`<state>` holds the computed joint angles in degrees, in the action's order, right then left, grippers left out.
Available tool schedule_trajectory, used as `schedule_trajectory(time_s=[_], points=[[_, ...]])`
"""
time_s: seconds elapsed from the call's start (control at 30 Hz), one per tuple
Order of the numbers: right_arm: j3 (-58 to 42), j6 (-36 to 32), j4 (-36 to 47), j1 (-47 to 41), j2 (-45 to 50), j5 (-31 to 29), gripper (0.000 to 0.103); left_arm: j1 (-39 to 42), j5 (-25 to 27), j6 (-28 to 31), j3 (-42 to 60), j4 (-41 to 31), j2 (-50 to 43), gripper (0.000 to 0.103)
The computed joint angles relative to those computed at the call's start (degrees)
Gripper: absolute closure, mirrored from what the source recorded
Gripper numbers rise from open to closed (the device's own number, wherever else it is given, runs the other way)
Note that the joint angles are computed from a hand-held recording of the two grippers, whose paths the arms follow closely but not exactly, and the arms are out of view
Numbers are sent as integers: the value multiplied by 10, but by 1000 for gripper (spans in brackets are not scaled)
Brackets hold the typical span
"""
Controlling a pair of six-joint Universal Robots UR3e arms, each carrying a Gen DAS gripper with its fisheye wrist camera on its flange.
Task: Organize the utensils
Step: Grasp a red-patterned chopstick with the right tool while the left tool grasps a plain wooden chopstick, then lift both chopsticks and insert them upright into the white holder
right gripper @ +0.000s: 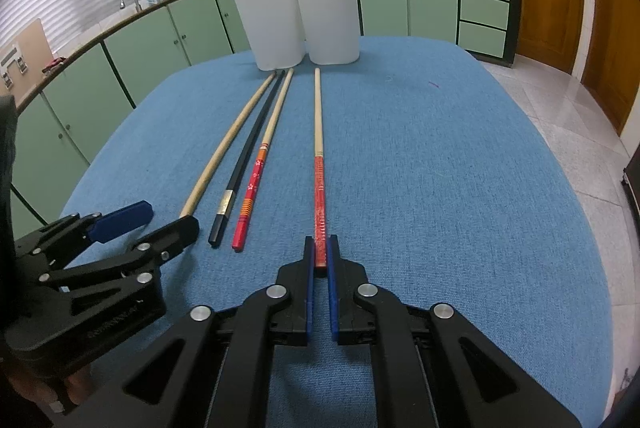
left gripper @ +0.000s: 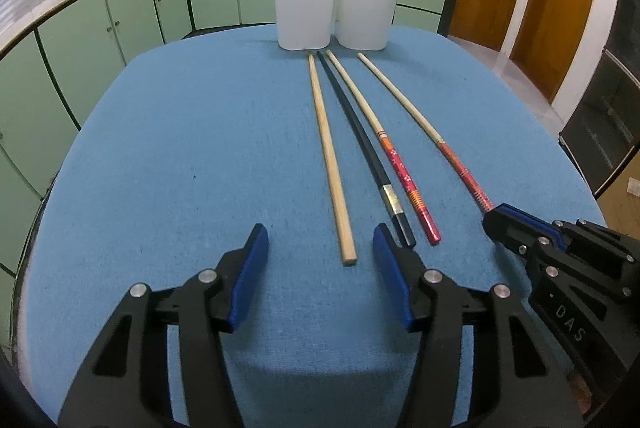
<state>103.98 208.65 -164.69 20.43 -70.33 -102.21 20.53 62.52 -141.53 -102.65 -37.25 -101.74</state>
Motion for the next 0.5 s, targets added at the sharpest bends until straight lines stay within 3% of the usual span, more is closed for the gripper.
schedule_trajectory(time_s=[0.13, 0.2, 0.23, 0.5], points=[[-3, 0, 2, 0, 3, 0, 97, -2, 1, -1, 1, -1, 0, 69], [-4, 1, 2, 1, 3, 0, 97, -1, -3, 4, 2, -6, 1, 82], [-4, 0, 3, 1, 3, 0, 97, 2, -5, 8, 4, -10, 0, 95], [-4, -12, -7, 12, -8, -29, 97, 26, -39, 9, -13, -4, 26, 97]])
